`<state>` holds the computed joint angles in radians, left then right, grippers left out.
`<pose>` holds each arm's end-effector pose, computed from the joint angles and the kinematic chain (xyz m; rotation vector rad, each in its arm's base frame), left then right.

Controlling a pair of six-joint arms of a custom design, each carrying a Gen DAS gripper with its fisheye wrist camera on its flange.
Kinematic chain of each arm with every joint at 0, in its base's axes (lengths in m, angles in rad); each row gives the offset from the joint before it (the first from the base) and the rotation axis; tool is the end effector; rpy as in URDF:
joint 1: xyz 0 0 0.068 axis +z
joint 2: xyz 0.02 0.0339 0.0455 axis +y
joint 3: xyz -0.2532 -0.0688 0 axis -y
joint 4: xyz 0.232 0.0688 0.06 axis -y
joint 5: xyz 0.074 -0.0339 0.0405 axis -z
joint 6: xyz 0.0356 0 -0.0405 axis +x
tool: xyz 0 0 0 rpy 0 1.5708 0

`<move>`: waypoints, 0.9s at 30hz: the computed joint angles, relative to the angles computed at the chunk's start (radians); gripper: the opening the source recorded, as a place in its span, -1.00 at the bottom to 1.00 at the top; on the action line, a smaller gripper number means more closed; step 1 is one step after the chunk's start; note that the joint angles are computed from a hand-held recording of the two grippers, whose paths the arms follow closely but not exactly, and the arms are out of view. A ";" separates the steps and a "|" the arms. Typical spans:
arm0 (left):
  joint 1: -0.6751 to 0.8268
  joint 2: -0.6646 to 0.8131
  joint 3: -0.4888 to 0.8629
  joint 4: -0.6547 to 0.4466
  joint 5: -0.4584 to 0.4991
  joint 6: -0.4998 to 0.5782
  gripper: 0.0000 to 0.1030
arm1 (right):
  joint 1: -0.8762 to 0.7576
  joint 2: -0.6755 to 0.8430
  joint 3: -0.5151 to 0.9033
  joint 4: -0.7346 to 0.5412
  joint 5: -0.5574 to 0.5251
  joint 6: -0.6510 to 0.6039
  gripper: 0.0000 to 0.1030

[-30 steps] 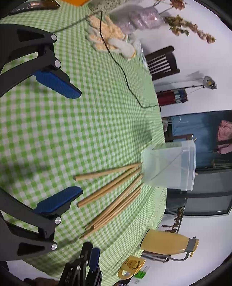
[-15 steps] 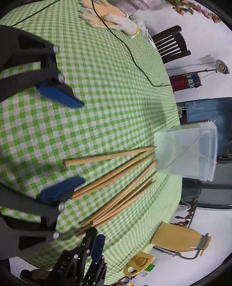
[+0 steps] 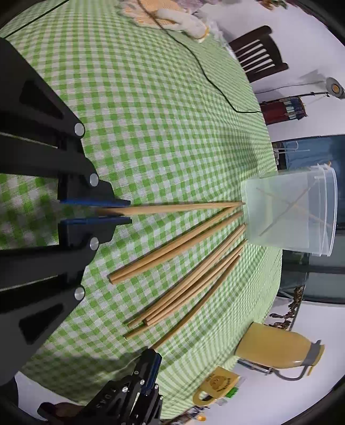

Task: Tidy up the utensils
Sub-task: 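Lower the right gripper onto a chopstick and close while the left gripper grasps another, then lift the held chopstick with the right tool while the left tool lifts its chopstick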

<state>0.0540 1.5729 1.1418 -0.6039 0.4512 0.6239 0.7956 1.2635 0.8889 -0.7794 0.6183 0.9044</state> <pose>0.3109 0.0013 0.2331 0.8459 2.3327 -0.3100 0.1708 0.1448 0.2316 0.2935 2.3974 -0.1251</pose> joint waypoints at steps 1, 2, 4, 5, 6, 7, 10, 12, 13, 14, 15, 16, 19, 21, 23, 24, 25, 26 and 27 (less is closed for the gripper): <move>0.005 0.001 0.004 -0.011 0.007 -0.003 -0.92 | -0.002 -0.008 -0.005 -0.005 0.001 0.002 -0.84; 0.009 -0.002 0.003 -0.020 0.013 0.001 -0.92 | -0.007 -0.020 -0.013 -0.010 0.003 0.003 -0.84; 0.020 -0.015 -0.011 -0.021 0.021 0.016 -0.91 | -0.013 -0.039 -0.025 -0.016 0.003 0.004 -0.84; 0.021 -0.021 -0.020 -0.013 0.022 0.014 -0.91 | -0.012 -0.050 -0.034 -0.016 0.005 0.008 -0.84; 0.021 -0.027 -0.029 -0.004 0.021 0.012 -0.91 | -0.007 -0.062 -0.045 -0.012 0.010 0.012 -0.84; 0.019 -0.032 -0.036 0.002 0.019 0.008 -0.91 | -0.003 -0.072 -0.055 -0.005 0.012 0.008 -0.84; 0.024 -0.026 -0.026 -0.017 0.029 0.006 -0.85 | 0.028 -0.081 -0.071 -0.005 0.040 0.007 -0.84; 0.027 -0.032 -0.028 -0.037 0.038 0.024 -0.72 | 0.036 -0.093 -0.078 -0.006 0.040 0.013 -0.84; 0.023 -0.040 -0.033 -0.037 0.032 0.032 -0.66 | 0.038 -0.107 -0.087 -0.001 0.036 0.018 -0.84; 0.018 -0.050 -0.043 -0.031 0.025 0.034 -0.64 | 0.039 -0.114 -0.093 0.003 0.033 0.019 -0.84; 0.014 -0.058 -0.053 -0.022 0.019 0.032 -0.64 | 0.045 -0.122 -0.098 0.003 0.037 0.023 -0.84; 0.015 -0.066 -0.064 -0.015 0.018 0.030 -0.64 | 0.049 -0.122 -0.098 0.001 0.040 0.026 -0.84; 0.028 -0.053 -0.057 -0.012 0.053 0.011 -0.65 | 0.057 -0.129 -0.111 0.018 0.053 0.029 -0.83; 0.029 -0.051 -0.060 0.009 0.040 -0.023 -0.89 | 0.050 -0.137 -0.126 0.046 0.055 0.023 -0.84; 0.044 -0.036 -0.037 -0.024 0.056 -0.021 -0.93 | 0.046 -0.129 -0.117 0.043 0.050 0.011 -0.85; 0.052 -0.029 -0.024 -0.044 0.066 -0.018 -0.93 | 0.047 -0.131 -0.120 0.045 0.049 0.012 -0.89; 0.062 -0.024 -0.013 -0.071 0.080 -0.011 -0.93 | 0.048 -0.137 -0.125 0.048 0.048 0.017 -0.90; 0.068 -0.027 -0.013 -0.081 0.084 -0.005 -0.93 | 0.054 -0.142 -0.130 0.047 0.053 0.031 -0.90; 0.074 -0.038 -0.020 -0.084 0.083 0.004 -0.93 | 0.063 -0.144 -0.132 0.040 0.064 0.046 -0.90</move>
<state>0.1284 1.5353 1.1215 -0.6884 0.5338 0.6279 0.8584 1.1192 0.7573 -0.7392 0.6827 0.9507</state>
